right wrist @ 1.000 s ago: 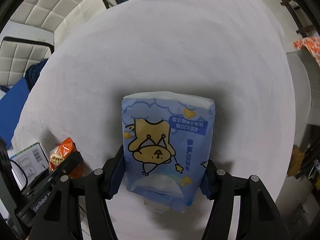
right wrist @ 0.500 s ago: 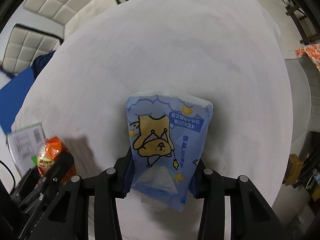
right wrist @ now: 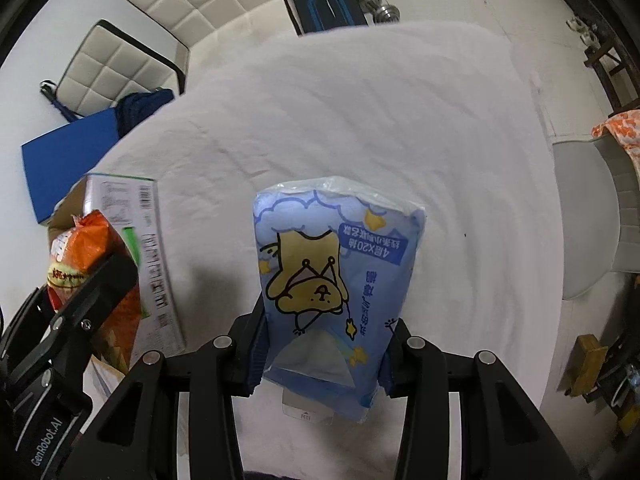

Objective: Organize soft objects
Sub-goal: 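Carry the orange bag with the left tool while the right tool carries the tissue pack to the box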

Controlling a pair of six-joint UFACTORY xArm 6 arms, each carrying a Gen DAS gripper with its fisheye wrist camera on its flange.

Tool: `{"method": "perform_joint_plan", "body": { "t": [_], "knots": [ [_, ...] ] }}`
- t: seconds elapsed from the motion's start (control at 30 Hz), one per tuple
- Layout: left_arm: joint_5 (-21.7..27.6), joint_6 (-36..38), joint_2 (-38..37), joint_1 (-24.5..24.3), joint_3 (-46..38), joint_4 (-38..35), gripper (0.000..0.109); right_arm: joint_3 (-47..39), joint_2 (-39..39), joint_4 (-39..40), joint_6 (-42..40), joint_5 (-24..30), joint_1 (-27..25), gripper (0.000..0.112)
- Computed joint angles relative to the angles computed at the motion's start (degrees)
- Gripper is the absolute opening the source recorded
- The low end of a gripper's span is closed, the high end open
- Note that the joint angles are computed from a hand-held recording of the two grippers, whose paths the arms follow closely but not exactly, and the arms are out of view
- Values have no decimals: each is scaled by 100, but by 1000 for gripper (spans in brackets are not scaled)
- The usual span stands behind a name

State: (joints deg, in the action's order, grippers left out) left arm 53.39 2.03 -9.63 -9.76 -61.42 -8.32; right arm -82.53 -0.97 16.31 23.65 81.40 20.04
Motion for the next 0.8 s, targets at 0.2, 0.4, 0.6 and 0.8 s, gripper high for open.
{"method": "perform_joint_plan", "body": {
  "t": [0.2, 0.4, 0.6, 0.8],
  "knots": [
    [-38, 589, -386, 413, 55, -230, 52, -461, -124, -171, 493, 83, 514, 46],
    [110, 1025, -818, 835, 91, -452, 52, -1173, 56, -326, 907, 259, 1082, 46],
    [301, 1651, -1089, 1539, 43, -759, 52, -2264, 667, -369, 1229, 420, 1674, 46],
    [658, 2264, -1007, 2444, -292, -1054, 52, -4035, 1845, -294, 1456, 739, 2241, 46]
  ]
}}
